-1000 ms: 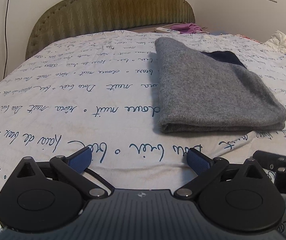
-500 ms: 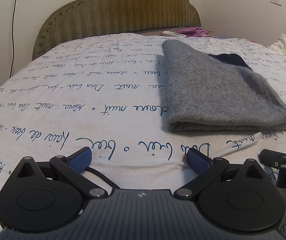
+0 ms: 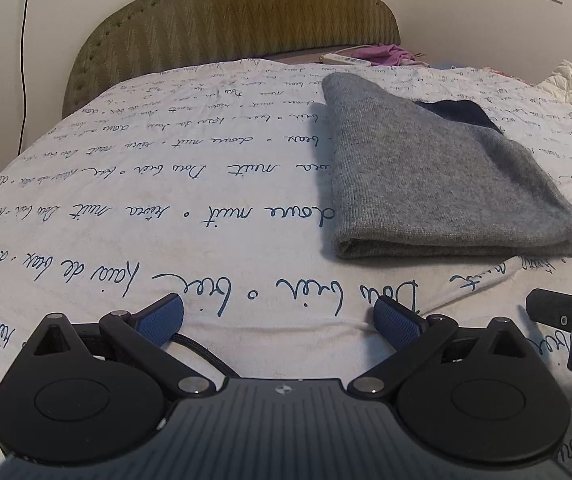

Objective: Fold small clothes

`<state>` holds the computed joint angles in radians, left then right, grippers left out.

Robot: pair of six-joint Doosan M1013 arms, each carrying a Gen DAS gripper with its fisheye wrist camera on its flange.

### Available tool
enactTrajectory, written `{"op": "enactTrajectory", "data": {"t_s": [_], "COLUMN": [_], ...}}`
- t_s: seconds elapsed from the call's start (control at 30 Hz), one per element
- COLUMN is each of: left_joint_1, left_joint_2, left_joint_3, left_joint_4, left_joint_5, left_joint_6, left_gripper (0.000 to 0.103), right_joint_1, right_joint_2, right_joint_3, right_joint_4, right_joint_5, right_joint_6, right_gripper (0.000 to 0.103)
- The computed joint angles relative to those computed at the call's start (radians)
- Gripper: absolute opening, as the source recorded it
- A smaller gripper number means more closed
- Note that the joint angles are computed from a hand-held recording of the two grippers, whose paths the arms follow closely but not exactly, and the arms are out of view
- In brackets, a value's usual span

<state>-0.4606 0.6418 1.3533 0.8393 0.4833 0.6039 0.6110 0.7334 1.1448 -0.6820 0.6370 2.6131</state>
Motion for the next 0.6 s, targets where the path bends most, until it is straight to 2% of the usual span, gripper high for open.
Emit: {"op": "enactTrajectory", "data": {"t_s": [0.23,0.6], "left_joint_1": [0.004,0.001], "left_joint_2": [-0.016,-0.024], "left_joint_3": [-0.003,-0.003], "left_joint_4": [-0.136,-0.107], "left_joint_5": [0.014,0.047], "left_joint_6": [0.126,0.09], "left_gripper": [0.103,0.102], "right_joint_1": [0.014,0.005], "right_joint_2": [-0.004,-0.023], "right_joint_3": [-0.012,0.009], "right_joint_4": [-0.009,0.045], "right_joint_5": [0.029,0.0], "right_joint_6": [-0.049,-0.022], "right_gripper": [0.103,0.103]}}
